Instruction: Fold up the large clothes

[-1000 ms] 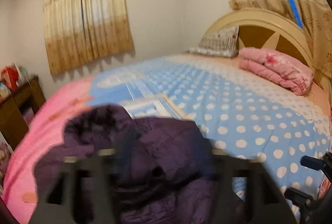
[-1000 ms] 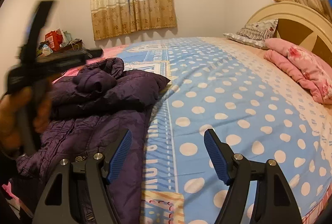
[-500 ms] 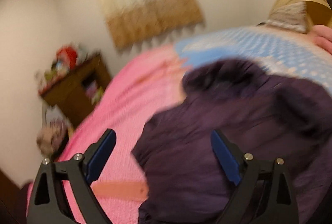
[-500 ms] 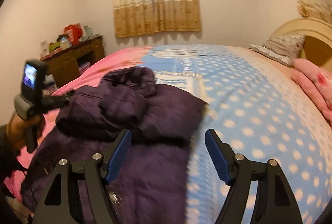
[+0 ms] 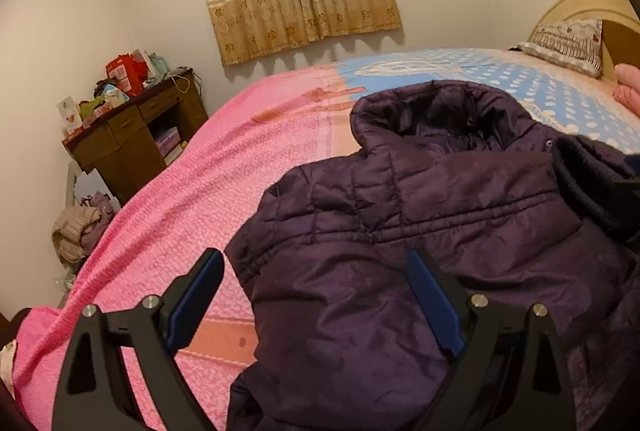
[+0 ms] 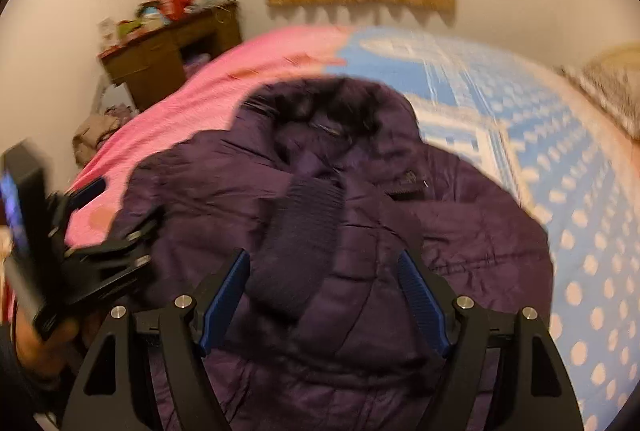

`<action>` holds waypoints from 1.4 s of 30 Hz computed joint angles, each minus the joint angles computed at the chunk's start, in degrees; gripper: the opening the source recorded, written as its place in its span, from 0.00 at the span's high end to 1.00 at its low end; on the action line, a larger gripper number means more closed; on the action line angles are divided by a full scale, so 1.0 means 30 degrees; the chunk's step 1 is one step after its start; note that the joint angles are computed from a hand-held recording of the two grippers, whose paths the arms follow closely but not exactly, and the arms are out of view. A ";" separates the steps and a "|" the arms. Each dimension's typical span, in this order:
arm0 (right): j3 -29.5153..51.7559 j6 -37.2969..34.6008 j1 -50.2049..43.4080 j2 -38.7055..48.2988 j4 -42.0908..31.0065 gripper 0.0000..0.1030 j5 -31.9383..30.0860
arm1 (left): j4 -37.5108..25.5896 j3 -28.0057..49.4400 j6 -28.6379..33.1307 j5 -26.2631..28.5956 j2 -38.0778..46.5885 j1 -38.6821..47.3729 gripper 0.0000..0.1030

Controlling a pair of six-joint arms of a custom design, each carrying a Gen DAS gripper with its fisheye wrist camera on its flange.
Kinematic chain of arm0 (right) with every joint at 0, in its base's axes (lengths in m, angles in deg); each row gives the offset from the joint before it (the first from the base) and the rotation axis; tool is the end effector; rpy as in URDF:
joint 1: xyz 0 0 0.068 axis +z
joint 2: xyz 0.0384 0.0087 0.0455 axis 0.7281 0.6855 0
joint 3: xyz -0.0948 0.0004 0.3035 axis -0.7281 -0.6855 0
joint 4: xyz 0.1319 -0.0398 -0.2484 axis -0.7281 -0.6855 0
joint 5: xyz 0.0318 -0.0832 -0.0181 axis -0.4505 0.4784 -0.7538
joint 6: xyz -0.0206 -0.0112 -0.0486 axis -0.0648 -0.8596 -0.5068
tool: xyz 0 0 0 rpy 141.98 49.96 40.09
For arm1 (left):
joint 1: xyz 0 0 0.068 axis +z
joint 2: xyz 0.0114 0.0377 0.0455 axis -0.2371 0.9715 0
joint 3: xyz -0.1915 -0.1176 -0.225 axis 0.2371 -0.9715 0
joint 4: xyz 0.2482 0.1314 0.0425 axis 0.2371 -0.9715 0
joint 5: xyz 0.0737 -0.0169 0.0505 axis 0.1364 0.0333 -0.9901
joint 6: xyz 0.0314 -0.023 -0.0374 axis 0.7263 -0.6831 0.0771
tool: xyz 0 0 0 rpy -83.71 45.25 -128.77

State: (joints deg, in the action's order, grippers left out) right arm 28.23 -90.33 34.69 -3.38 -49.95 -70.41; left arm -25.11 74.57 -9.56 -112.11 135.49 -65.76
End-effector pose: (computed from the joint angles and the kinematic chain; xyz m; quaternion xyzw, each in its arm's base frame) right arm 0.2209 -0.0284 0.1736 -0.2456 0.8995 0.1372 0.3343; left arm 0.1486 -0.1428 0.1144 -0.1165 0.8741 0.1780 0.4367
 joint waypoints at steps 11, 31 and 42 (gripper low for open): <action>0.1284 -0.1865 -0.4705 0.4068 0.1089 0.59 0.0290 | 0.2927 -0.1547 0.0894 0.0128 0.0457 0.0697 0.00; 0.2338 -0.4162 -1.0918 0.2012 -0.3420 0.59 -0.6270 | 0.6154 -0.2885 0.2168 0.2200 0.0065 0.1945 0.00; 0.0974 -0.1691 -0.5509 0.2440 0.0437 0.59 -0.1804 | 0.7166 -0.3543 0.2562 0.2877 -0.0430 0.2423 0.00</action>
